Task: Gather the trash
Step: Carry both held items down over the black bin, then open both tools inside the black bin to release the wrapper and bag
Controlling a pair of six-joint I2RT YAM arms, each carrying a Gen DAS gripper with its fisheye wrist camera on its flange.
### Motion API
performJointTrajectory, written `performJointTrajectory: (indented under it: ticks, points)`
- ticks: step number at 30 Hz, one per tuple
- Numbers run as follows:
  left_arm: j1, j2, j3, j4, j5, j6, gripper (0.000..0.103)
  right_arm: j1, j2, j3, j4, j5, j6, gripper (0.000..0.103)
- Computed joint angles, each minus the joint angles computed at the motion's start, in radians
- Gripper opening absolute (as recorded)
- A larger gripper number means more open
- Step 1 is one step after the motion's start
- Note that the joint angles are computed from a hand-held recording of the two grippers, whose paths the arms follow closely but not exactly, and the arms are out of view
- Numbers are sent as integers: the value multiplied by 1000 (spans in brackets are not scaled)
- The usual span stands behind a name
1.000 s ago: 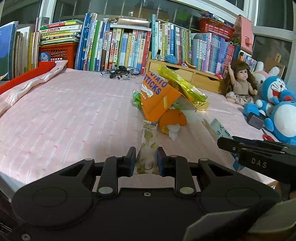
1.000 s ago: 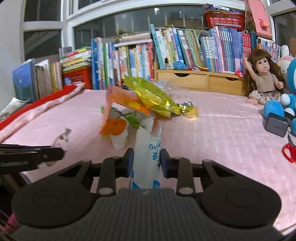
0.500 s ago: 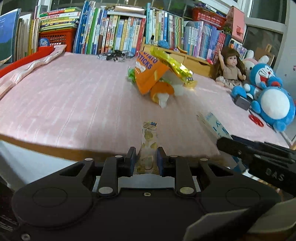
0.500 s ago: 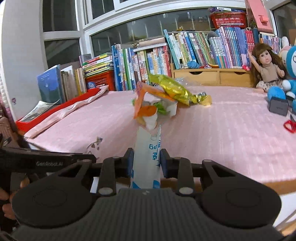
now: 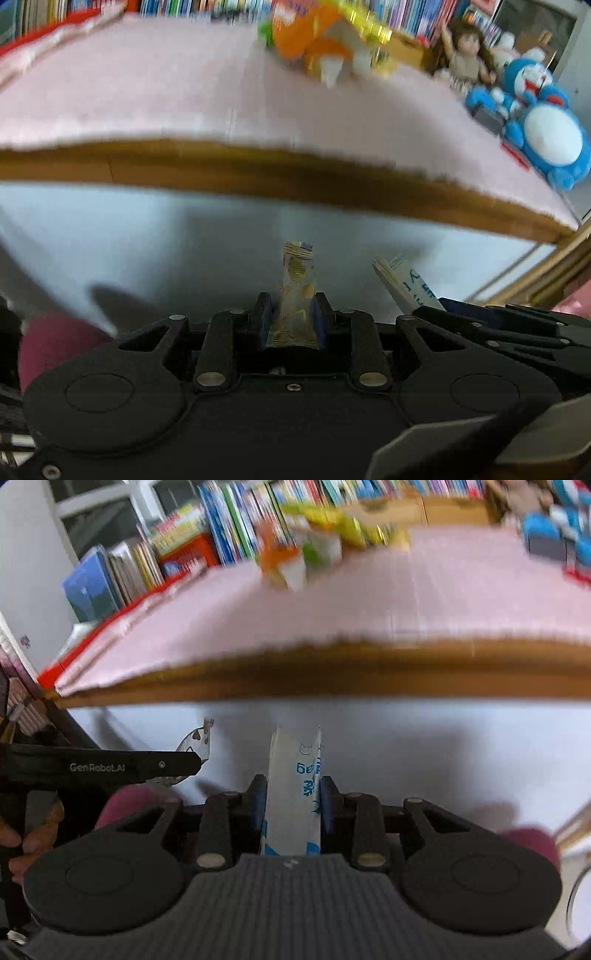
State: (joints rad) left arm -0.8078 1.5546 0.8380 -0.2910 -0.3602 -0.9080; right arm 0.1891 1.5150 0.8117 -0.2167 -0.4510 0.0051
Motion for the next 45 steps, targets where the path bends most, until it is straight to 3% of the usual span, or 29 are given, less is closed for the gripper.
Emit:
performJointTrajectory:
  ticks: [7,13,30,41,45]
  points:
    - [57,166,12,32,158,-25,23,4,159,43,-57,6,76,37]
    - [73,260,32,47,232,-24,23,6,203,49,-74,15,89,40]
    - [64,312,77,15,241,-23,24,13,218,74,-92,19,101,48]
    - [58,330,105,-18,241,-34,44,17,241,81,-94,13,97,55]
    - [58,334,115,-36,235,-38,56,17,240,82,-92,13,88,67]
